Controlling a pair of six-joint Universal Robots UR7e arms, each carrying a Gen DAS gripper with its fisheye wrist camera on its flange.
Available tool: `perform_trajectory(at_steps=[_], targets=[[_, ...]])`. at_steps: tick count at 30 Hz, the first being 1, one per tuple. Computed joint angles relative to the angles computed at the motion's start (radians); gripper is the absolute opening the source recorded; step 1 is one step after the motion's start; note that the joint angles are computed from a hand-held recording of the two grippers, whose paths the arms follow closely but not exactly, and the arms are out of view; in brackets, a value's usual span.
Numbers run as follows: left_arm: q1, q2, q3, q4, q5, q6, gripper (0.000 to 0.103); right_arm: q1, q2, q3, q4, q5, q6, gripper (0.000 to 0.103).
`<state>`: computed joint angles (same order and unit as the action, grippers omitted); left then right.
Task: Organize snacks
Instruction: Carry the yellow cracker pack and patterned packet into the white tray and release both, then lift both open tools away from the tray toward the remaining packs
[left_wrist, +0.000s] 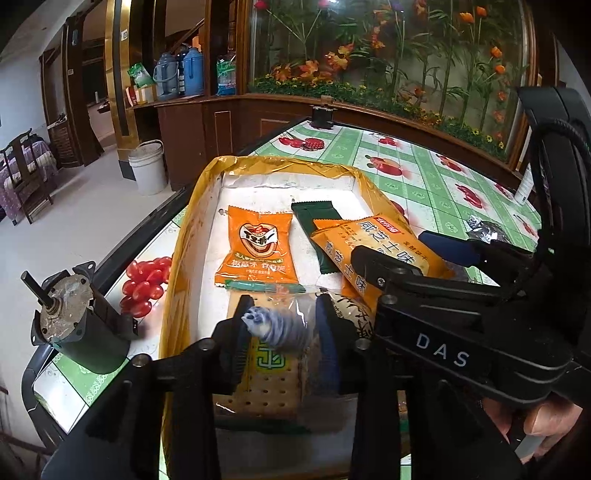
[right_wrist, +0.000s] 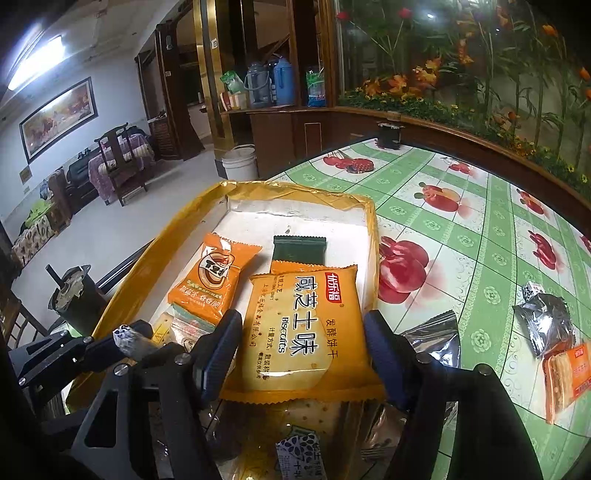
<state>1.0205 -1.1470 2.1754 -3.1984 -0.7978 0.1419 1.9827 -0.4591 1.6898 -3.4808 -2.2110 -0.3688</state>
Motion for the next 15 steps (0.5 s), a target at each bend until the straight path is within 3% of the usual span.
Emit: perform_trajectory(at_steps=[5, 10, 15], targets=[[0.006, -0.008, -0.001, 0.006, -0.009, -0.015, 0.04, -0.003, -0.007, 0.003, 0.007, 0.008, 0.012, 0.075], [0.001, -0.012, 0.011, -0.029, 0.001, -0.002, 0.054, -0.006, -0.017, 0.01, 0.008, 0.018, 0.017, 0.076], [-0.008, -0.01, 0.017, -0.056, 0.019, 0.007, 0.054, 0.007, -0.005, 0.008, -0.048, 0.002, -0.037, 0.077]])
